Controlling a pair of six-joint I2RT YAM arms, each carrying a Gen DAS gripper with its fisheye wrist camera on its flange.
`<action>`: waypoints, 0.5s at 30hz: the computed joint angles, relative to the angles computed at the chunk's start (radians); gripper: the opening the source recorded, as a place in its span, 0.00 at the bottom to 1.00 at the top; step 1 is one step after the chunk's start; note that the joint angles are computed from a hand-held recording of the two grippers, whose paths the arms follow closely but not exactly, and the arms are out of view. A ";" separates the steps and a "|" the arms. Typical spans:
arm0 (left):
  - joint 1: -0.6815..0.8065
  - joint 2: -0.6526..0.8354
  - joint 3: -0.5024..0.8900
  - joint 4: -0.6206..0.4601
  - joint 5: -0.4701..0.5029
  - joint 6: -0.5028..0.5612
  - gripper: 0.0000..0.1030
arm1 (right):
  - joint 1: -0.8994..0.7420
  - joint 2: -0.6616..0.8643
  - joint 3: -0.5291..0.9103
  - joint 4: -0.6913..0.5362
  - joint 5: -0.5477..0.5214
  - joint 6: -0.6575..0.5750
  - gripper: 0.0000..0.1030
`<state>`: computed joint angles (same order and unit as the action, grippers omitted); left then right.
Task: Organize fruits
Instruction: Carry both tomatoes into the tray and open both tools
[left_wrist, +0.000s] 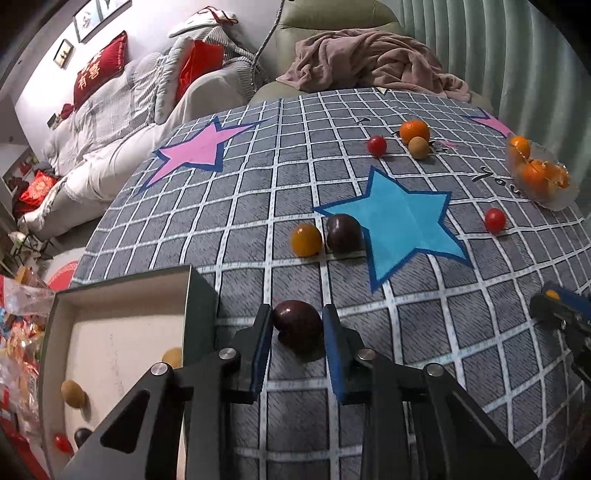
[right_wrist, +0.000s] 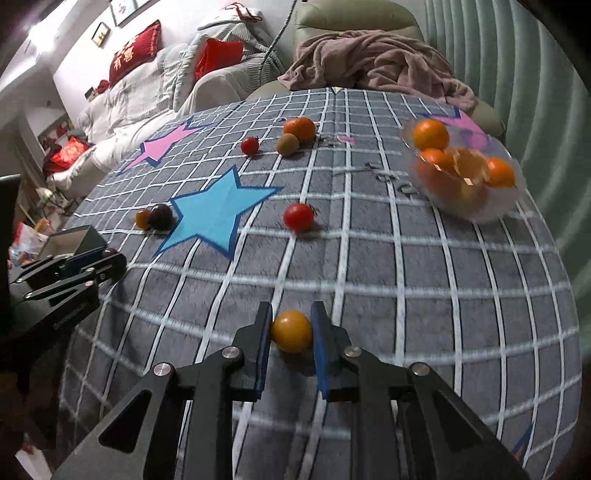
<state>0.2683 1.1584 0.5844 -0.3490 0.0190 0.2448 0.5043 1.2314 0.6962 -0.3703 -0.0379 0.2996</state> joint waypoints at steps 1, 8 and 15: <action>0.013 -0.017 -0.001 -0.025 0.030 -0.002 0.28 | -0.006 -0.024 -0.016 -0.008 -0.010 0.006 0.22; 0.071 -0.146 -0.051 -0.117 0.118 0.025 0.28 | -0.025 -0.184 -0.090 -0.074 -0.046 0.042 0.22; 0.146 -0.242 -0.049 -0.230 0.200 0.059 0.28 | -0.006 -0.277 -0.113 -0.125 -0.057 0.079 0.22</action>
<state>0.4140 0.9162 0.5356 -0.5788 0.2194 0.3041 0.4986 0.9546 0.5832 -0.4954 -0.0951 0.3790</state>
